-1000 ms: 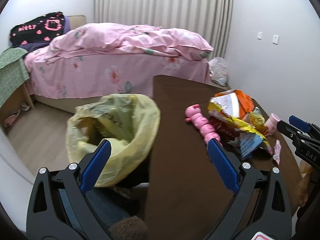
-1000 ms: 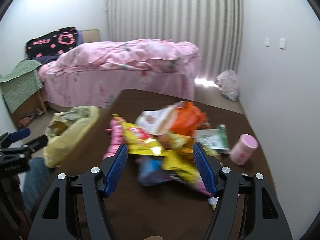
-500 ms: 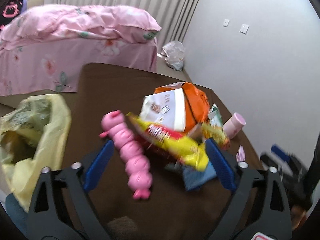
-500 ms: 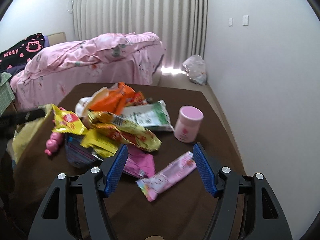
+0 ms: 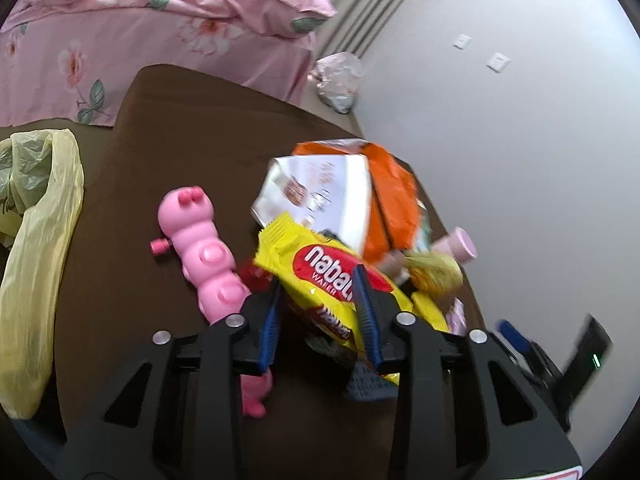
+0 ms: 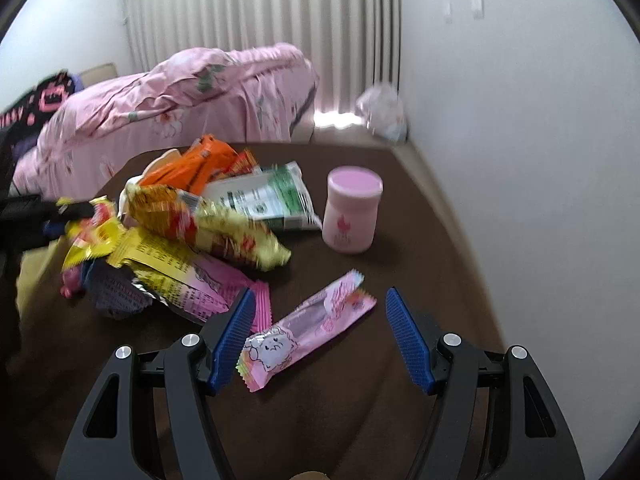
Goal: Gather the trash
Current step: 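Grasp the yellow wafer pack with the left tool while the right tool nears the pink wrapper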
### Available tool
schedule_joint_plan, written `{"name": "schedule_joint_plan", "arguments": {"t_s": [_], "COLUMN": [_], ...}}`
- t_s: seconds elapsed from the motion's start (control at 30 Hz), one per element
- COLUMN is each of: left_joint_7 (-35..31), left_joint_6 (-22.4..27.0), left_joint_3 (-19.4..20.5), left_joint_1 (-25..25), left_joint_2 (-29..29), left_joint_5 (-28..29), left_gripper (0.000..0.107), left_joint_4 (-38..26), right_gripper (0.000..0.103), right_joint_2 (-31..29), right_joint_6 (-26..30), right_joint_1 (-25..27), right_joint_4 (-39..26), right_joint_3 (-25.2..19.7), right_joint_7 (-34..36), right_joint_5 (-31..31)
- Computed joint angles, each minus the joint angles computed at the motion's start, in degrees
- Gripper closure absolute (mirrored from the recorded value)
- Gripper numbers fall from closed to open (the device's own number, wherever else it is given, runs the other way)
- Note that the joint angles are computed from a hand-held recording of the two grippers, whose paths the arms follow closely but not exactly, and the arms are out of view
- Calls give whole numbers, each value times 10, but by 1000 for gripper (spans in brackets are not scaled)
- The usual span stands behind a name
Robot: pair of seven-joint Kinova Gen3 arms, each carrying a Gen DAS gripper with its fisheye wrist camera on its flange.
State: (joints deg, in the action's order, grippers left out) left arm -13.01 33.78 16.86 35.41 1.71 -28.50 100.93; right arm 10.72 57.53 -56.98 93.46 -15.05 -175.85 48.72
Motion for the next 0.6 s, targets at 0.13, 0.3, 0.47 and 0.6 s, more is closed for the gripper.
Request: {"name": "schedule_joint_plan", "arguments": {"t_s": [0.13, 0.3, 0.47, 0.6], "left_joint_7": [46, 77, 114, 129], "left_joint_6": [24, 85, 158, 161], "left_joint_3": [24, 69, 100, 104], "left_joint_1": [23, 42, 56, 59], "left_joint_2": [-15, -40, -45, -50], "left_joint_5": [-68, -141, -190, -192], "left_gripper": [83, 87, 87, 87], "left_joint_4": [8, 12, 8, 17], "right_gripper": [39, 39, 39, 39], "right_joint_2": [14, 34, 35, 10], "right_joint_6": [-32, -42, -36, -52], "right_joint_1": [32, 43, 23, 33], "right_joint_4": [-10, -28, -25, 11], "right_joint_3": [9, 18, 27, 15], "right_joint_7": [38, 86, 102, 84], "right_joint_5": [-65, -120, -128, -126]}}
